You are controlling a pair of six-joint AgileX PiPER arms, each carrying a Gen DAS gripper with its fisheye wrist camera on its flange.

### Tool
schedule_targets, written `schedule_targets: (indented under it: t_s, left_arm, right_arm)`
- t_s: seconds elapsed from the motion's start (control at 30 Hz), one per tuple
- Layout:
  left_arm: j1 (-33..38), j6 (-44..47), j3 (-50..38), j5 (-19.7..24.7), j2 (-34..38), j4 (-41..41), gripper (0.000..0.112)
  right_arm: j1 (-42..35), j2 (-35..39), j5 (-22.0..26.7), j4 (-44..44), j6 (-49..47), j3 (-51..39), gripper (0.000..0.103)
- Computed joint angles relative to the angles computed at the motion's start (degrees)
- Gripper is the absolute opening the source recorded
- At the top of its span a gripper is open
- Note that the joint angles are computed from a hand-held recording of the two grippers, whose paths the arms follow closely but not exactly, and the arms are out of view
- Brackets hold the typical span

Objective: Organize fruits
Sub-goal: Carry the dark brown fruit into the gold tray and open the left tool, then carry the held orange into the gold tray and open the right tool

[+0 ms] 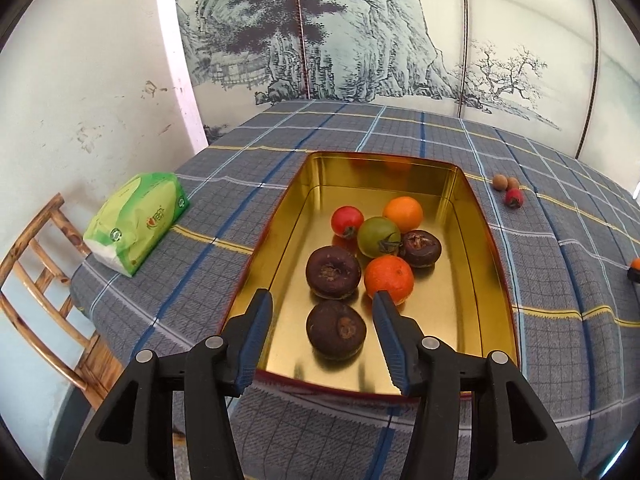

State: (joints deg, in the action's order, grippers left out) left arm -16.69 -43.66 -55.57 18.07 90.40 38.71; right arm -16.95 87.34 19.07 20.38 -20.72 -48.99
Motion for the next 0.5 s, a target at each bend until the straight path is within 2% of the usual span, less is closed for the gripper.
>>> schedule_targets:
  t_s: [0.07,0.17,0.37,0.5]
  left_arm:
    - [0.21,1.17,0.87,-0.28,-0.79,-1.35,0.053]
    - [-0.06,1.10,2.13,-0.31,-1.85,-1.05,0.054]
    - [-0.60,-0.75,3.29,0.45,-3.13,0.76,0.058]
    - [-0.10,-2.08,4.31,0.21,-4.39,1.95,0.061]
  right_arm:
    - [1.07,-1.49,1.34,6.64,-5.18,0.47,0.039]
    - [5.27,-3.24,2.93,8.91,-5.48,0.07,0.040]
    - [17.61,-3.29,3.55,7.65,-0.51,-3.99,0.040]
    - [25.87,0.62,5.28,7.87,1.36,-10.61,0.040]
